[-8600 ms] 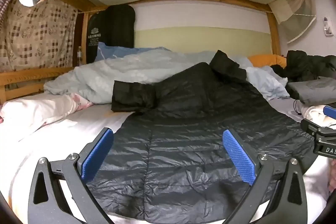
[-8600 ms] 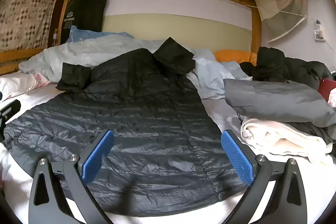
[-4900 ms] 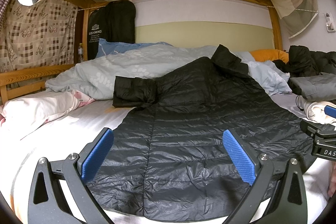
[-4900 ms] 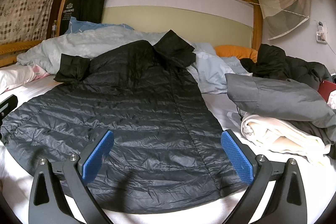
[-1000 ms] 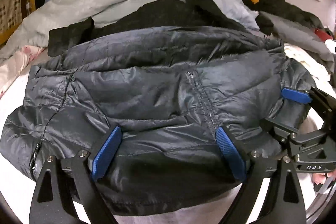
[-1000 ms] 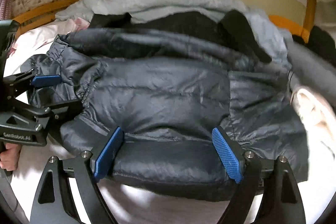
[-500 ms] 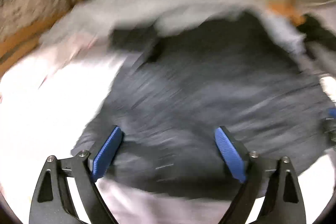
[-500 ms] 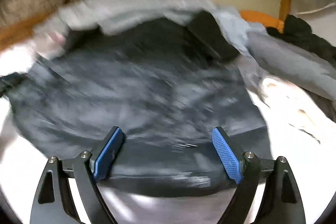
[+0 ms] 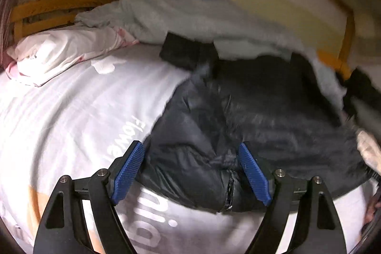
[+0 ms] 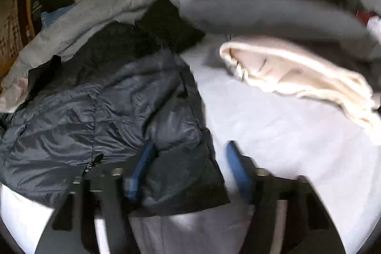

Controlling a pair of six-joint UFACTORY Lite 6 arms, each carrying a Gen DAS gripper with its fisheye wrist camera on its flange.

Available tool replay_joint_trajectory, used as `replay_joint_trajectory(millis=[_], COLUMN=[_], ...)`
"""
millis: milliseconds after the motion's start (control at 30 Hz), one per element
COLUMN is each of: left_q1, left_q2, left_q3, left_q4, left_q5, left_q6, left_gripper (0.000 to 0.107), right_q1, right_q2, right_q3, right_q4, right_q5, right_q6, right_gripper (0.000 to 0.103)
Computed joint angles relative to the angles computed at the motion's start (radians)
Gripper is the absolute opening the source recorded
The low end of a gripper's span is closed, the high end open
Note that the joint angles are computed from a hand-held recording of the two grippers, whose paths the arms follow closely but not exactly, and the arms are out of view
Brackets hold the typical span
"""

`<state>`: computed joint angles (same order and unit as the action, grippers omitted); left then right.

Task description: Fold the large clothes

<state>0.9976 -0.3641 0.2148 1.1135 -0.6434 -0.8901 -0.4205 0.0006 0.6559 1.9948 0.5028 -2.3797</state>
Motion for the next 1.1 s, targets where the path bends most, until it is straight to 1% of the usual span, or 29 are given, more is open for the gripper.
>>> replay_joint_trajectory(millis=[33,67,100,133,167,233,267,300,333,367,400,433,467,500,533,567,600,667,700,733,767,800,833,867,900,933,1000,1067,1100], left_q1=[0.061,0.113,0.157,0.194,0.220,0.246,0.247,0.245,0.223,0.206,0.191,0.167,0.147,0.118,0.086,0.054,0.034,0.017,0.017,0.005,-0.019,-0.040,-0.058,-0.058,-0.037,-0.002,0.039,0.088,0.136], left_q2=[0.014,0.033,0.056,0.097,0.136,0.203,0.261,0.293,0.342,0.367,0.374,0.388,0.389,0.371,0.342,0.322,0.300,0.201,0.149,0.126,0.125,0.159,0.212,0.250,0.289,0.300,0.275,0.212,0.178], left_q3=[0.012,0.031,0.058,0.086,0.114,0.153,0.183,0.185,0.213,0.222,0.212,0.216,0.211,0.196,0.173,0.157,0.137,0.053,0.014,-0.002,-0.003,0.016,0.044,0.075,0.105,0.119,0.101,0.080,0.081], left_q4=[0.056,0.110,0.161,0.190,0.218,0.264,0.266,0.258,0.241,0.228,0.209,0.186,0.165,0.129,0.092,0.056,0.024,-0.089,-0.134,-0.175,-0.223,-0.251,-0.279,-0.266,-0.211,-0.133,-0.079,-0.003,0.085], left_q5=[-0.050,-0.093,-0.130,-0.167,-0.188,-0.204,-0.212,-0.213,-0.194,-0.176,-0.160,-0.139,-0.120,-0.089,-0.058,-0.030,-0.022,-0.027,-0.034,-0.025,0.000,0.026,0.051,0.078,0.069,0.045,0.010,-0.035,-0.094], left_q6=[-0.032,-0.066,-0.103,-0.122,-0.147,-0.186,-0.187,-0.174,-0.169,-0.161,-0.144,-0.134,-0.116,-0.089,-0.063,-0.029,0.003,0.092,0.128,0.153,0.179,0.191,0.198,0.171,0.114,0.050,0.025,-0.038,-0.110], left_gripper=[0.081,0.079,0.075,0.069,0.069,0.069,0.069,0.069,0.069,0.069,0.069,0.069,0.068,0.068,0.052,0.020,0.015,0.012,0.012,0.012,0.012,0.012,0.018,0.024,0.025,0.028,0.033,0.053,0.057], right_q1=[-0.009,-0.044,-0.074,-0.087,-0.095,-0.113,-0.125,-0.135,-0.149,-0.166,-0.178,-0.175,-0.162,-0.133,-0.107,-0.098,-0.124,-0.175,-0.163,-0.134,-0.111,-0.083,-0.061,-0.053,-0.055,-0.066,-0.110,-0.141,-0.150], right_q2=[-0.028,-0.080,-0.110,-0.142,-0.151,-0.107,-0.077,-0.051,-0.013,0.022,0.035,0.052,0.073,0.102,0.135,0.148,0.120,-0.005,-0.053,-0.064,-0.051,-0.009,0.035,0.059,0.120,0.170,0.195,0.157,0.135], right_q3=[-0.030,-0.076,-0.101,-0.116,-0.110,-0.058,-0.030,-0.011,0.016,0.044,0.052,0.070,0.096,0.122,0.130,0.128,0.085,-0.053,-0.105,-0.117,-0.107,-0.069,-0.024,0.012,0.076,0.121,0.149,0.118,0.109], right_q4=[0.031,0.038,0.028,0.021,-0.014,-0.123,-0.165,-0.185,-0.207,-0.241,-0.263,-0.284,-0.314,-0.352,-0.348,-0.303,-0.216,-0.006,0.098,0.160,0.182,0.178,0.179,0.146,0.087,0.003,-0.110,-0.102,-0.111], right_q5=[0.042,0.126,0.189,0.210,0.216,0.238,0.246,0.252,0.272,0.302,0.319,0.305,0.275,0.211,0.157,0.144,0.171,0.254,0.253,0.222,0.192,0.133,0.068,0.025,-0.019,-0.022,0.043,0.133,0.165], right_q6=[-0.042,-0.081,-0.098,-0.098,-0.072,0.023,0.072,0.101,0.133,0.165,0.183,0.212,0.248,0.289,0.295,0.268,0.200,0.021,-0.071,-0.123,-0.137,-0.119,-0.082,-0.019,0.085,0.190,0.298,0.260,0.245], right_gripper=[0.028,0.012,0.009,0.008,0.008,0.009,0.018,0.040,0.056,0.078,0.076,0.072,0.058,0.041,0.029,0.014,0.003,0.002,0.002,0.002,0.002,0.002,0.001,0.001,0.000,0.000,0.000,0.000,0.000])
